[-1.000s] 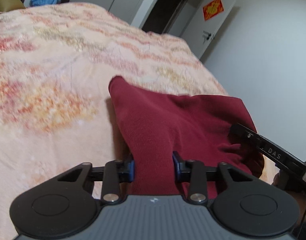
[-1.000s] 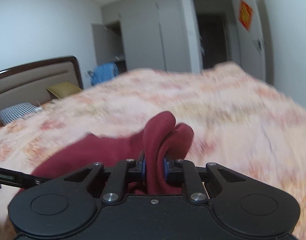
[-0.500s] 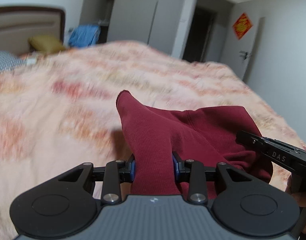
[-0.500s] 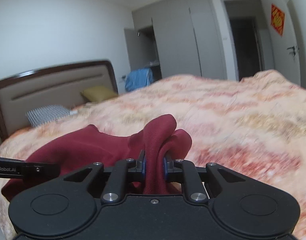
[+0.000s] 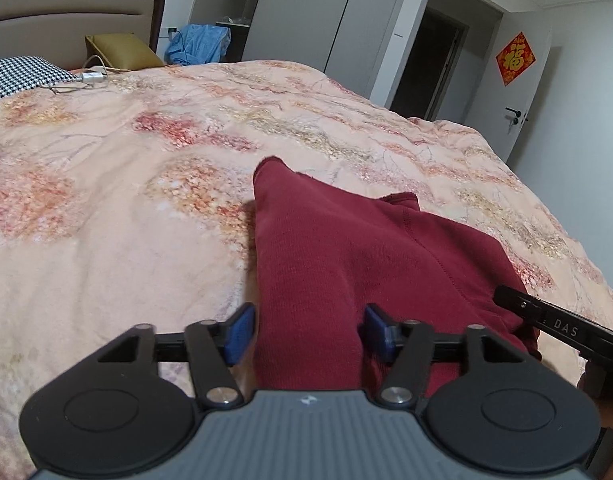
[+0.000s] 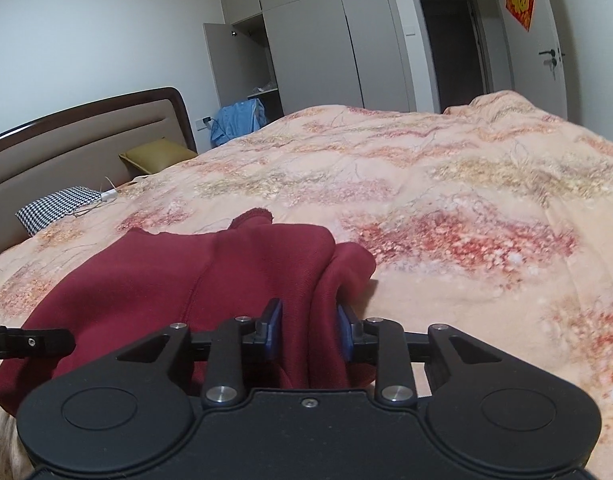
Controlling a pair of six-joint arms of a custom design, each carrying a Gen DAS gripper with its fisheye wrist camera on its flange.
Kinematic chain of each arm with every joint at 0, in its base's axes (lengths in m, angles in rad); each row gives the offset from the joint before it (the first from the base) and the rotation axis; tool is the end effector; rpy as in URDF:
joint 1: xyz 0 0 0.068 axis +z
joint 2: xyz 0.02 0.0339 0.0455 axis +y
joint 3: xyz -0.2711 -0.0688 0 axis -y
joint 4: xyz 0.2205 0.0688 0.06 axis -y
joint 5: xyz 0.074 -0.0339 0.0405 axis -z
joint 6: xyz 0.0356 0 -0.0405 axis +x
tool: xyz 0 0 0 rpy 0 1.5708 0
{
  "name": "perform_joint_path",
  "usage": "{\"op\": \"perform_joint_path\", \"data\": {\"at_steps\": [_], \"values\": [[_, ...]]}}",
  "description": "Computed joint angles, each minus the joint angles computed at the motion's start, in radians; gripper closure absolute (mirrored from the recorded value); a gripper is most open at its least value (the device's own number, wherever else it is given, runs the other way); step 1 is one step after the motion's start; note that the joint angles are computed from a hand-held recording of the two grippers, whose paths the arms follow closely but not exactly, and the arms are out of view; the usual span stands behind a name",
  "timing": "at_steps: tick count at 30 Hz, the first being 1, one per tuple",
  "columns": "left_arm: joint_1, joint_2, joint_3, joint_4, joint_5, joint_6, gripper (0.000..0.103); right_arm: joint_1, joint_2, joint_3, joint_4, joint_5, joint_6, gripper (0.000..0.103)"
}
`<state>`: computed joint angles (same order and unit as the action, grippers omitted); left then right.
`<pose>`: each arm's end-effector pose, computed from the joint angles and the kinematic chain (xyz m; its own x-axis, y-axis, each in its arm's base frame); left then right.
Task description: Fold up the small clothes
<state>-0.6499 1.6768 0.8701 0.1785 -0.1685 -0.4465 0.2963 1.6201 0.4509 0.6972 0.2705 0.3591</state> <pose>0.2686 -0.1966 0.2013 -0.6330 -0.0536 -0.7723 0.2386 0.9355 -0.2605 0.2622 0.0701 0.1555 -0.4260 0.2240 -0.8765 0.1025 0.9746 0.1993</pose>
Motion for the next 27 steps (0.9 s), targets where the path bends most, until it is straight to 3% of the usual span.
{"op": "perform_joint_path", "data": {"at_steps": [3,5,10,14,19,21,22,25,26,27], "values": [[-0.025,-0.062,-0.018,-0.033,-0.045,-0.003,0.018,0.031,-0.080,-0.018,-0.045,0.042,-0.005,0.064],[-0.046,-0.116,-0.027,-0.065,-0.076,0.000,0.014,0.067,-0.161,-0.043,-0.075,0.082,-0.009,0.043],[-0.136,-0.303,-0.077,-0.140,-0.194,-0.003,0.001,0.223,-0.435,-0.091,-0.213,0.235,-0.031,0.023],[-0.254,-0.471,-0.124,-0.215,-0.338,-0.023,0.000,0.446,-0.654,-0.108,-0.351,0.446,-0.024,0.003],[-0.443,-0.649,-0.177,-0.336,-0.553,-0.083,0.000,0.846,-0.770,-0.086,-0.555,0.825,0.087,0.001],[-0.545,-0.708,-0.197,-0.401,-0.665,-0.124,0.000,1.013,-0.741,-0.037,-0.762,0.989,0.308,0.001],[-0.601,-0.730,-0.208,-0.430,-0.725,-0.147,0.000,1.088,-0.700,0.012,-0.940,1.049,0.497,0.001],[-0.782,-0.764,-0.221,-0.569,-0.900,-0.263,0.000,1.290,-0.372,0.235,-1.773,1.118,1.476,0.001],[-0.843,-0.761,-0.216,-0.652,-0.956,-0.344,0.000,1.343,-0.261,0.276,-1.968,1.101,1.748,0.001],[-0.901,-0.743,-0.203,-0.754,-1.005,-0.454,0.000,1.383,-0.181,0.300,-2.075,1.077,1.915,0.001]]}}
